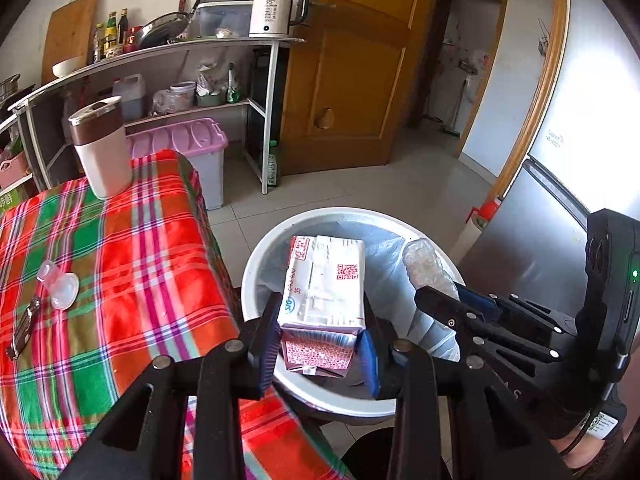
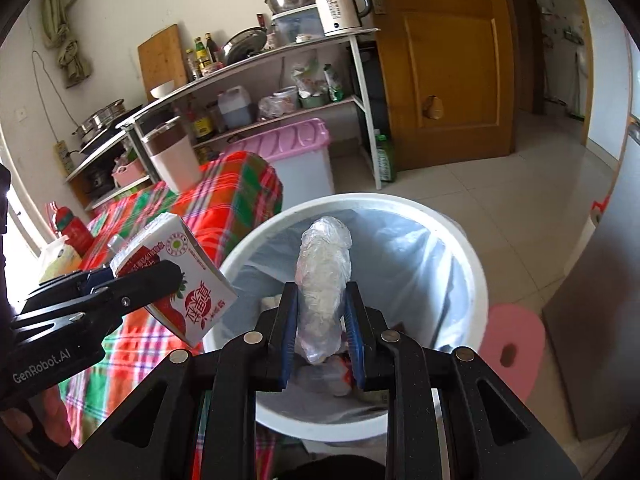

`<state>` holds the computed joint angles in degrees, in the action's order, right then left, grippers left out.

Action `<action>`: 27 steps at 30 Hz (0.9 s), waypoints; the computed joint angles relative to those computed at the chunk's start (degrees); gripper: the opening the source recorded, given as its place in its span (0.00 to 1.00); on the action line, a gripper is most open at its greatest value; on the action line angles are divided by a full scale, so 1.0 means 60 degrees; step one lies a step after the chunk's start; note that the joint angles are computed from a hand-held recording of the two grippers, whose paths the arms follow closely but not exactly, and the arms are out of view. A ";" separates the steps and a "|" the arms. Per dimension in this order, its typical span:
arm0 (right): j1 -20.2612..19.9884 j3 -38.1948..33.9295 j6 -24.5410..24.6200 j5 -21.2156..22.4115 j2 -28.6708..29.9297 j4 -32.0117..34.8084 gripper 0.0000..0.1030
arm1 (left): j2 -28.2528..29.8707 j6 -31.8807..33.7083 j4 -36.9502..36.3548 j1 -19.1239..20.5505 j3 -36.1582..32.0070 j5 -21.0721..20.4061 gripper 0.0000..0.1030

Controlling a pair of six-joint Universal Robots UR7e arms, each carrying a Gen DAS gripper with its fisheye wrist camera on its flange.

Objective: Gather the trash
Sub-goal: 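Carry the milk carton and plastic bag with both grippers over the bin, then open both grippers to drop the carton and plastic bag into the bin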

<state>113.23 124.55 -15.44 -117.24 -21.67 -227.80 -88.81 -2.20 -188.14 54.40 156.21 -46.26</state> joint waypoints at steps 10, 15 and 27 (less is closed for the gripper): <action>-0.0300 -0.0124 0.0020 -0.0524 0.0109 0.0111 0.23 | 0.1097 -0.0013 -0.0469 0.0220 -0.0310 -0.0082 0.35; -0.0373 -0.0160 0.0056 -0.0643 0.0144 0.0151 0.23 | 0.1315 -0.0044 -0.0527 0.0241 -0.0395 -0.0035 0.35; -0.0357 -0.0301 0.0265 -0.0819 0.0222 0.0246 0.41 | 0.1150 -0.0166 -0.0536 0.0348 -0.0401 -0.0171 0.52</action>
<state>111.09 122.75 -13.85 -122.15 -20.34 -226.33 -81.92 -3.19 -191.36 56.48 153.81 -47.29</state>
